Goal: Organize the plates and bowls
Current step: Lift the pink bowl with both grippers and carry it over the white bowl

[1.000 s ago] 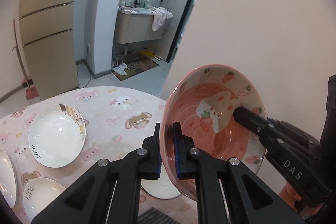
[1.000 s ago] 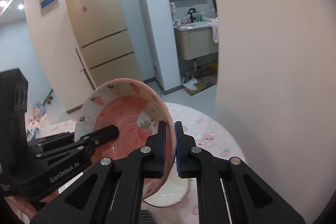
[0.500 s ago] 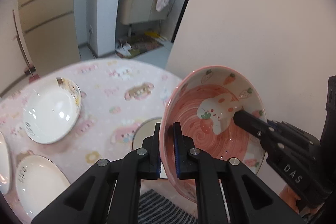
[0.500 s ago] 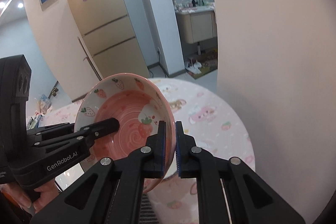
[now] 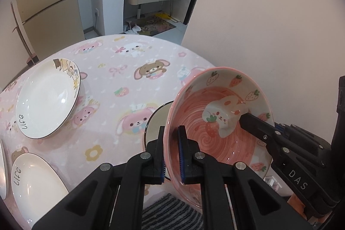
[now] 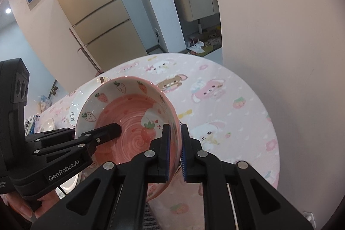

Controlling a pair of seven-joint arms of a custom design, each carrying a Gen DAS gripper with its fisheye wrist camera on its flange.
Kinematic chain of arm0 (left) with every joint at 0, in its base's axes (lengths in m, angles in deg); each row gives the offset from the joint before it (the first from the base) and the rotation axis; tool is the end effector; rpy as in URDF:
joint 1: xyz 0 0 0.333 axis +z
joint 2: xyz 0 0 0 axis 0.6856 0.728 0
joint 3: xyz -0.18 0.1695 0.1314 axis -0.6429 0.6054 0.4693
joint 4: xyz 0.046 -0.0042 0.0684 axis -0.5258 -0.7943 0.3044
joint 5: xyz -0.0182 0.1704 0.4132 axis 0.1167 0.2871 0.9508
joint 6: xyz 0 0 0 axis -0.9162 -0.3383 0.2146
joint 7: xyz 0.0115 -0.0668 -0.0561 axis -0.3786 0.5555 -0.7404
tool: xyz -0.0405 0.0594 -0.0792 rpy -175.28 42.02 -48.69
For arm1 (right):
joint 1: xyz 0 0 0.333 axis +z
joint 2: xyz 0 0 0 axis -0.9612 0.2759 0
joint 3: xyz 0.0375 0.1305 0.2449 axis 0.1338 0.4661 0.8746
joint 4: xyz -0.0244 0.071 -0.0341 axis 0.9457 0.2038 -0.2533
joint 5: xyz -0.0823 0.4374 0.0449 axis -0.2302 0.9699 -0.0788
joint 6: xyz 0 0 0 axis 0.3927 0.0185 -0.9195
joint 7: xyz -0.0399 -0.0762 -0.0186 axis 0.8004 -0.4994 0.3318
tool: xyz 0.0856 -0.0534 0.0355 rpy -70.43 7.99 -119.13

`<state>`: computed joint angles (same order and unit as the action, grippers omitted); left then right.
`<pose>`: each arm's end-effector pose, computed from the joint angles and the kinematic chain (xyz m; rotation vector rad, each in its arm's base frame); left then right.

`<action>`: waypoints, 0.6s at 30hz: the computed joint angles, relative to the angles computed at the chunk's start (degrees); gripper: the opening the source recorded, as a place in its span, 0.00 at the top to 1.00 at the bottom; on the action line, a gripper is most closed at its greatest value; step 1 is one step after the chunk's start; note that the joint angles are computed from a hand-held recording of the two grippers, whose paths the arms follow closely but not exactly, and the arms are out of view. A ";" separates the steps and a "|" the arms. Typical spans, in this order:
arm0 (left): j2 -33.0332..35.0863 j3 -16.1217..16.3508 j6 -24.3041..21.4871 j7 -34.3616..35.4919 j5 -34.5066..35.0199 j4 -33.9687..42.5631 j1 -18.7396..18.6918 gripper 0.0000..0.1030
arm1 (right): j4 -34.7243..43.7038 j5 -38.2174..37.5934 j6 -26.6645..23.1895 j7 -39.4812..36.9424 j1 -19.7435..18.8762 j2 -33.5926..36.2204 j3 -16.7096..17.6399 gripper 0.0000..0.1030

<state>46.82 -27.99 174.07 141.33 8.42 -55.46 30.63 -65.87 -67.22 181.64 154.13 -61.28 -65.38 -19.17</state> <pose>0.5305 -0.2284 0.5897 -1.2856 2.7055 -0.8745 0.4363 0.2134 0.5816 -1.2981 2.1349 -0.5131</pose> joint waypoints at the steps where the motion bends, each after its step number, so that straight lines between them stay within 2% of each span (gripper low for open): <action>1: 0.23 -0.10 -0.04 -0.11 0.44 0.09 0.05 0.90 | -0.03 0.10 -0.05 0.00 0.10 0.21 0.02 0.90; 7: 1.76 -0.54 0.11 -0.27 1.81 0.81 0.21 0.90 | 0.27 0.97 -1.88 -1.26 1.11 0.98 -0.38 0.90; 10: 0.83 -1.05 1.86 0.22 3.35 -0.37 0.09 0.90 | 0.42 0.95 -3.74 -1.44 1.36 0.97 -0.08 0.90; 18: 1.21 -0.95 1.85 1.63 3.82 -0.54 -0.31 0.90 | -0.16 1.03 -4.61 -0.35 1.69 0.45 0.05 0.89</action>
